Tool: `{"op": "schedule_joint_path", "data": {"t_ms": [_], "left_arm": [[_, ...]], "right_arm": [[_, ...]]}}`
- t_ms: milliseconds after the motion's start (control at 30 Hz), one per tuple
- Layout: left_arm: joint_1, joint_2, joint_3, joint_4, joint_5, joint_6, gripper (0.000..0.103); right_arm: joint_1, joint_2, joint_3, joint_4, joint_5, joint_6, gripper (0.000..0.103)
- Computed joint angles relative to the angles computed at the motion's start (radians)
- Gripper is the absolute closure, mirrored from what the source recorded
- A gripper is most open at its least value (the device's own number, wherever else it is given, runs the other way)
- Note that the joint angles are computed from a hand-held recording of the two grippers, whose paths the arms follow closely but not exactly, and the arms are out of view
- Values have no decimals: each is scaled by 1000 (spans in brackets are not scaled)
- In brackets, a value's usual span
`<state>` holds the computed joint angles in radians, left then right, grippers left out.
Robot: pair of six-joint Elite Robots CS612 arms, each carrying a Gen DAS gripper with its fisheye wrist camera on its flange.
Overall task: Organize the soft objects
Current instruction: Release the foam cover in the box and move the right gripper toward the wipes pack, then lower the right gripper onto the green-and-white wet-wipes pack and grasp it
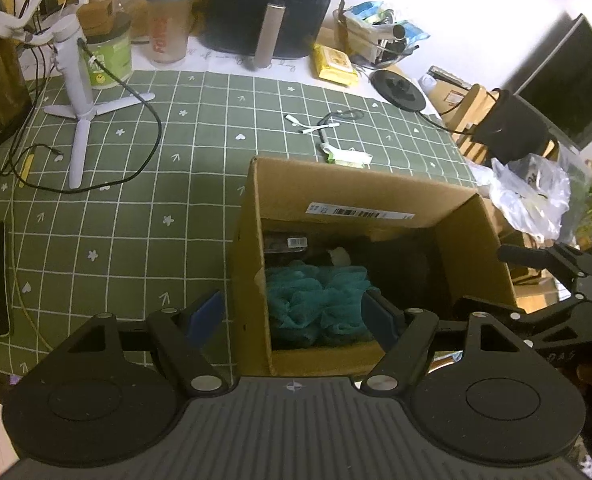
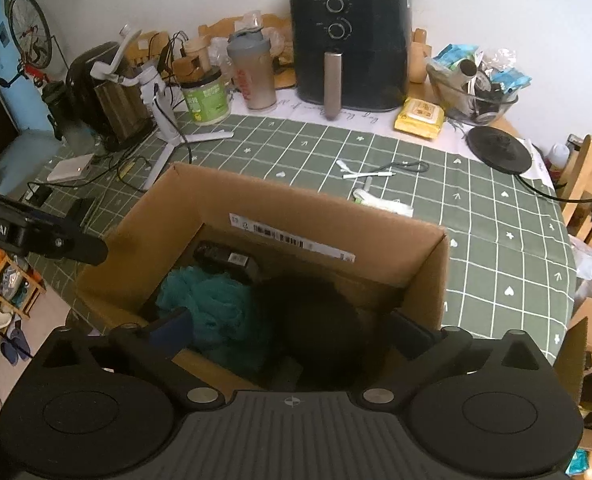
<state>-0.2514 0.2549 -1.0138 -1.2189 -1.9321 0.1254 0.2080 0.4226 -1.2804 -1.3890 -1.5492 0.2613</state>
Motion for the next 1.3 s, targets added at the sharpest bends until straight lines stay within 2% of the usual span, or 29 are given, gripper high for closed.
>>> {"op": "schedule_joint_path", "data": {"t_ms": [633, 1067, 1300], "left_arm": [[-25, -32, 69, -73, 12, 8, 28], [-36, -58, 135, -136, 25, -1, 28], [-40, -72, 169, -162, 39, -22, 28]], "right_arm": [[-37, 11, -16, -27, -58, 66, 0], [-77, 7, 11, -46, -65, 89, 0], [-97, 0, 45, -81, -61, 53, 0]]}}
